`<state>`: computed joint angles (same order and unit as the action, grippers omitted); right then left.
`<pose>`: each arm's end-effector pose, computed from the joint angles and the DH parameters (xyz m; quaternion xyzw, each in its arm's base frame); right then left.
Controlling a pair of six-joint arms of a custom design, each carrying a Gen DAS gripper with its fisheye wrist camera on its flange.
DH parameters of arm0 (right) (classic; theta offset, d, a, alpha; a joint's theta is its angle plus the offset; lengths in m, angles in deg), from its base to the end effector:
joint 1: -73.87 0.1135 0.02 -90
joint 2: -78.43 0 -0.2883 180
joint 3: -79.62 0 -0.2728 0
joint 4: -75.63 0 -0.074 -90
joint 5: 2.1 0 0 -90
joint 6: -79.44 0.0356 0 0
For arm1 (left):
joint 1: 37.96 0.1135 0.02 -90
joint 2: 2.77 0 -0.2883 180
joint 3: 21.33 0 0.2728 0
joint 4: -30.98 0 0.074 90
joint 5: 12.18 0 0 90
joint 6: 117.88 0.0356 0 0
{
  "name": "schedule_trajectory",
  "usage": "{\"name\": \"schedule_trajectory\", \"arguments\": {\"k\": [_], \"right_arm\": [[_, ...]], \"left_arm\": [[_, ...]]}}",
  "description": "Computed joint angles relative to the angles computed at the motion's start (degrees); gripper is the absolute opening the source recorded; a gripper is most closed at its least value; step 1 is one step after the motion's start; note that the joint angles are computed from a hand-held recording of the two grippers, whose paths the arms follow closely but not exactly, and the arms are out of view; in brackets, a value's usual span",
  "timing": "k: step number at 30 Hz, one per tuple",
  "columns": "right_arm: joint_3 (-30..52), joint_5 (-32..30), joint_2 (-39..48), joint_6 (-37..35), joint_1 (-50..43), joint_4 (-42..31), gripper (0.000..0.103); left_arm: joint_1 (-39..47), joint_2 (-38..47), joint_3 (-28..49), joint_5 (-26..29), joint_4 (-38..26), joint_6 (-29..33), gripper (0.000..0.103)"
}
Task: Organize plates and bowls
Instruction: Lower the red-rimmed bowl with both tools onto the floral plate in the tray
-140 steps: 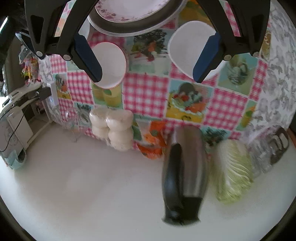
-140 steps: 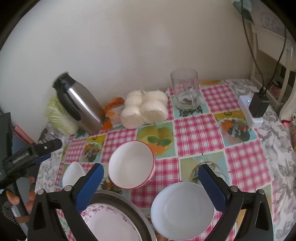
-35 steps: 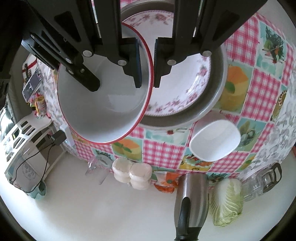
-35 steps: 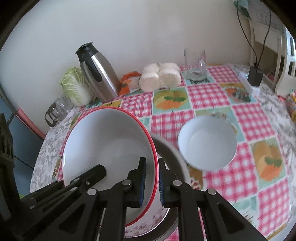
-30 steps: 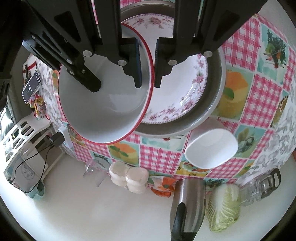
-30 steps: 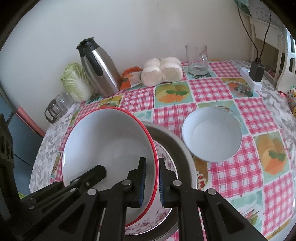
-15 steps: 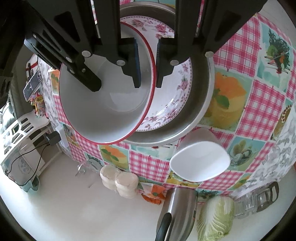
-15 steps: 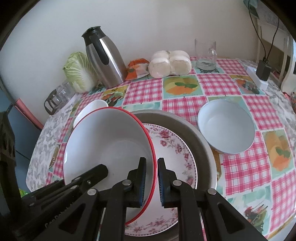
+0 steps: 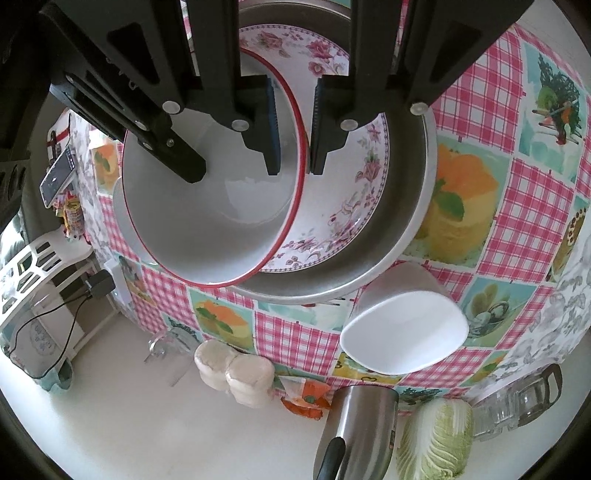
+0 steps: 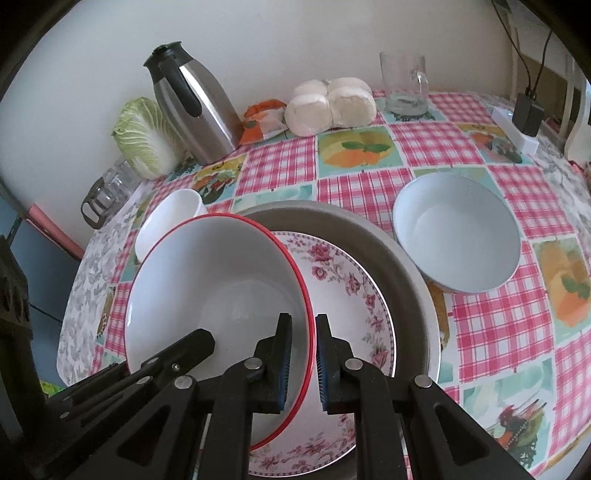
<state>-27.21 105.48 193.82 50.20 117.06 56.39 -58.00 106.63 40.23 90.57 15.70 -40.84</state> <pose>0.2970 0.2640 0.0958 0.1835 0.9408 0.1007 0.2667 0.3243 -0.1266 0.0862 0.0854 0.9632 -0.1692 0.1908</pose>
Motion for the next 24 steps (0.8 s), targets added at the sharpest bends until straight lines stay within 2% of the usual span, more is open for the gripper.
{"name": "schedule_trajectory", "arguments": {"k": [8, 12, 24], "right_arm": [[0.1, -1.3, 0.7, -0.1, -0.8, 0.4, 0.014], [0.4, -1.4, 1.0, 0.0, -0.8, 0.2, 0.014], [0.0, -2.8, 2.0, 0.0, -1.7, 1.5, 0.014]], "left_arm": [[0.3, 1.3, 0.5, 0.3, 0.1, -0.1, 0.015], [0.2, 2.2, 1.0, 0.6, -0.2, -0.2, 0.019], [1.0, 4.3, 2.3, 1.9, -0.1, -0.6, 0.019]]}}
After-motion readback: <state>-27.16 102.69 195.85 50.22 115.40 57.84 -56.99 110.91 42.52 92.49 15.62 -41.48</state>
